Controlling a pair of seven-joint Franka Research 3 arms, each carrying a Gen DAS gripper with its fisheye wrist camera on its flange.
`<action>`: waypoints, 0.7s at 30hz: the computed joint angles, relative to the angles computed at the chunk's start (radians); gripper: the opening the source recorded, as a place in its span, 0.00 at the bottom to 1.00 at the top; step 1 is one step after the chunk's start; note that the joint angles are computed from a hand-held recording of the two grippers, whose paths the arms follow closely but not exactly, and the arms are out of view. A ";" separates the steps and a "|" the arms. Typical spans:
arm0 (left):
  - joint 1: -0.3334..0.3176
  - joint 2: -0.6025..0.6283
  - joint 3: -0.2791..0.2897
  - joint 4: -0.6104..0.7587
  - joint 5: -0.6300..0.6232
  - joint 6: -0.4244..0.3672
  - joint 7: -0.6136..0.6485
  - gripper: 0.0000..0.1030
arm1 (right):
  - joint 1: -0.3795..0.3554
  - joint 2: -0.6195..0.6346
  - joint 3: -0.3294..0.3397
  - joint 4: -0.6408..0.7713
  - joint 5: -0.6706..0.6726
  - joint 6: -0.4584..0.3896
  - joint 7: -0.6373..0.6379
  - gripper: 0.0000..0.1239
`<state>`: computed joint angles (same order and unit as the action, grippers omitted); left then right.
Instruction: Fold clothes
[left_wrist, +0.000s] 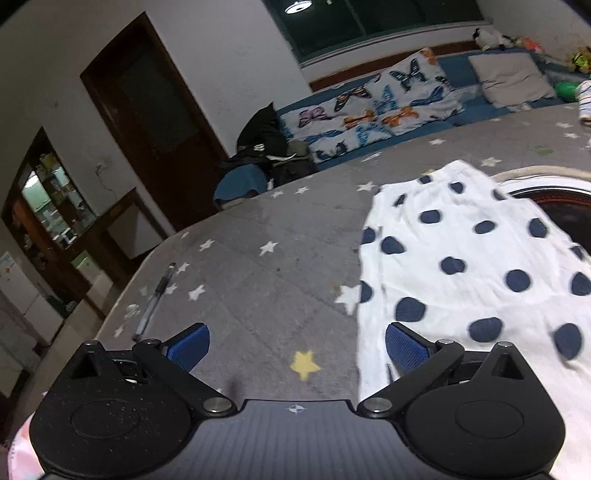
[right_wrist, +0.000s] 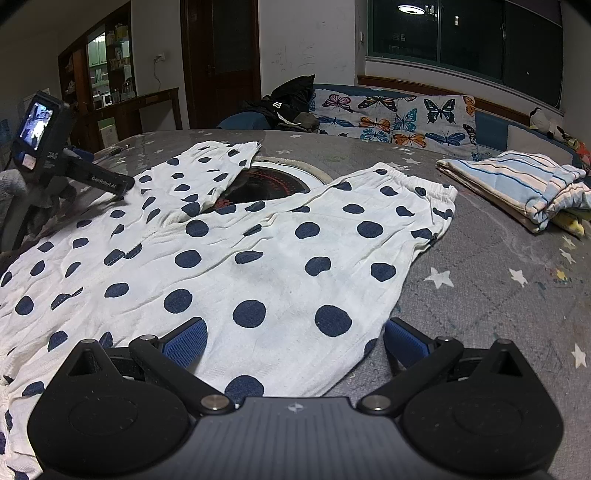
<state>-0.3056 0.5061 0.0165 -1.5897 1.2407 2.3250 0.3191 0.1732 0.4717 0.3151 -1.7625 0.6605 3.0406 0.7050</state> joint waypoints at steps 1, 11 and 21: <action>0.003 -0.002 -0.002 -0.001 -0.008 0.003 -0.001 1.00 | 0.000 0.000 0.000 0.000 0.000 0.000 0.000 0.83; 0.007 -0.100 -0.042 -0.129 -0.003 0.091 -0.042 1.00 | -0.002 0.000 0.002 0.000 -0.002 0.000 0.002 0.83; 0.003 -0.143 -0.054 -0.204 0.062 -0.010 -0.080 1.00 | -0.001 0.000 0.001 0.000 -0.004 0.000 0.003 0.83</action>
